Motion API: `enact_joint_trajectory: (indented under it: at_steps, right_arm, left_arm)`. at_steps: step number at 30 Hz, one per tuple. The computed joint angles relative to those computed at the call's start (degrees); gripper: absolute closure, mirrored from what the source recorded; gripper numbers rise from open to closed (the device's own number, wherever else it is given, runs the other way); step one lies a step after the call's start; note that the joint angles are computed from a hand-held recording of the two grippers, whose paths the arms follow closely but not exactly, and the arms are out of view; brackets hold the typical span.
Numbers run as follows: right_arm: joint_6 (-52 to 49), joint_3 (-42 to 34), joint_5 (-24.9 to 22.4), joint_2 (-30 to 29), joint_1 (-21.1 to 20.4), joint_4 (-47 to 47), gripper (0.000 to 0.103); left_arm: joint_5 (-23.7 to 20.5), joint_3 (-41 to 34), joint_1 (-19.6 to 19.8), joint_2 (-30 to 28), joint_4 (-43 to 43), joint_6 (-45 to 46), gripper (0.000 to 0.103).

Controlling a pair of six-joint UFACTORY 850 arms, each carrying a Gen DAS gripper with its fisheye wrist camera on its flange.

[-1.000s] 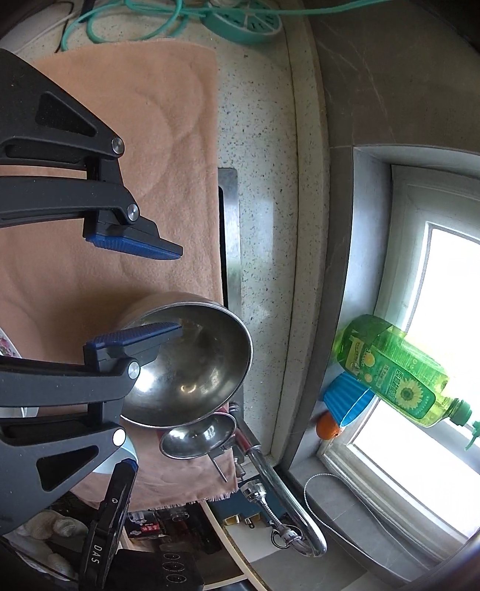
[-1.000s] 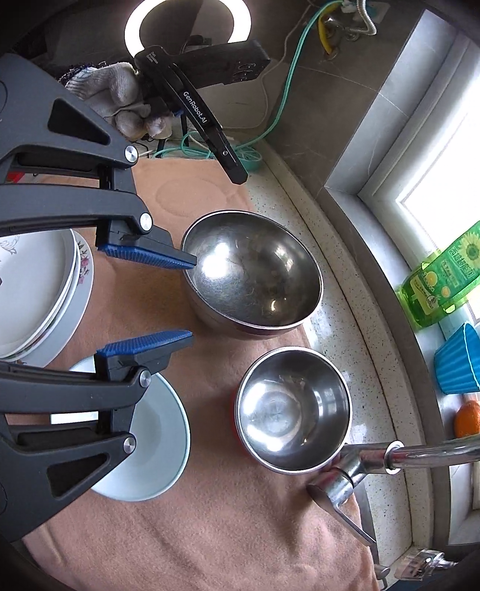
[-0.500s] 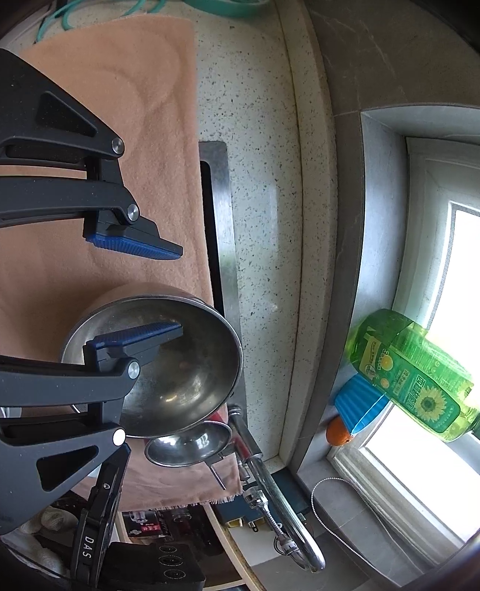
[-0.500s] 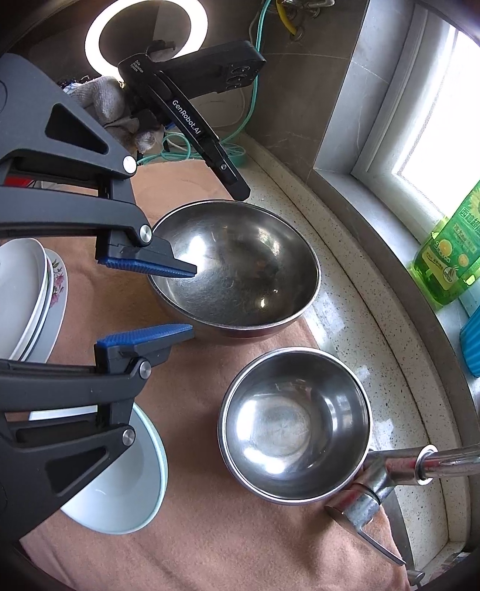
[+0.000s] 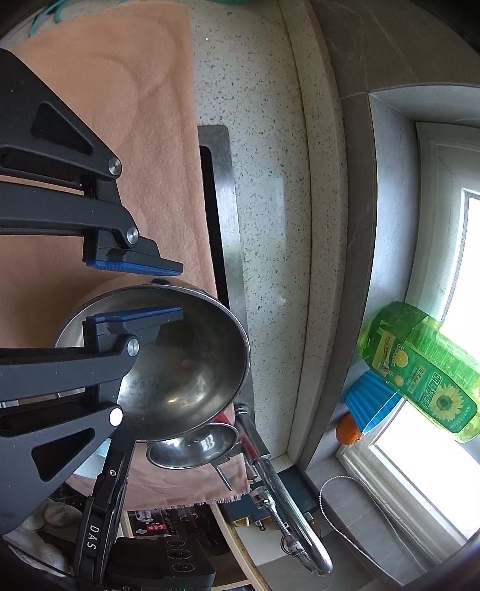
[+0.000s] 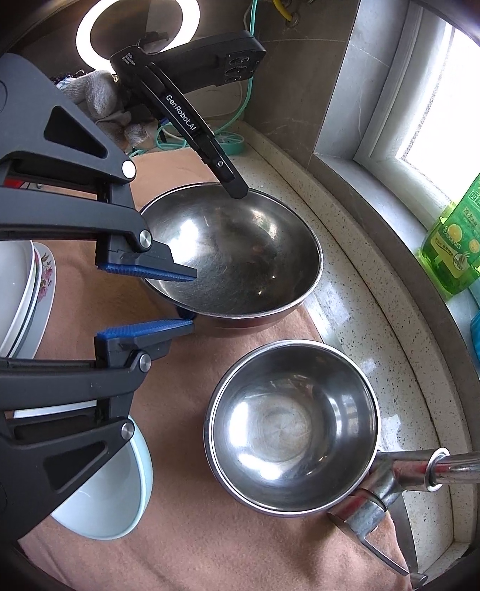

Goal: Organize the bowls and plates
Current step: 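Move the right gripper to the large steel bowl rim and close, then lift the large steel bowl and carry it beside the plate stack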

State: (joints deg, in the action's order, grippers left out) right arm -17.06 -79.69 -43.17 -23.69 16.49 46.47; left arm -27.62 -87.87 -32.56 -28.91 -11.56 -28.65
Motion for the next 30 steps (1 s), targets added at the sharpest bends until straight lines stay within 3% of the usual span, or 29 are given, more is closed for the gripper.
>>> enact_joint_trajectory:
  at_steps: [17, 30]
  right_arm:
    - [0.67, 0.16, -0.12, 0.00, 0.49, -2.30, 0.088]
    - [-3.90, 3.16, -1.14, 3.40, 2.39, -0.63, 0.088]
  left_arm:
    - [0.60, 1.45, -0.83, 1.56, 3.76, -4.50, 0.090]
    - [1.74, 9.37, -2.39, 9.06, 12.75, -15.56, 0.090]
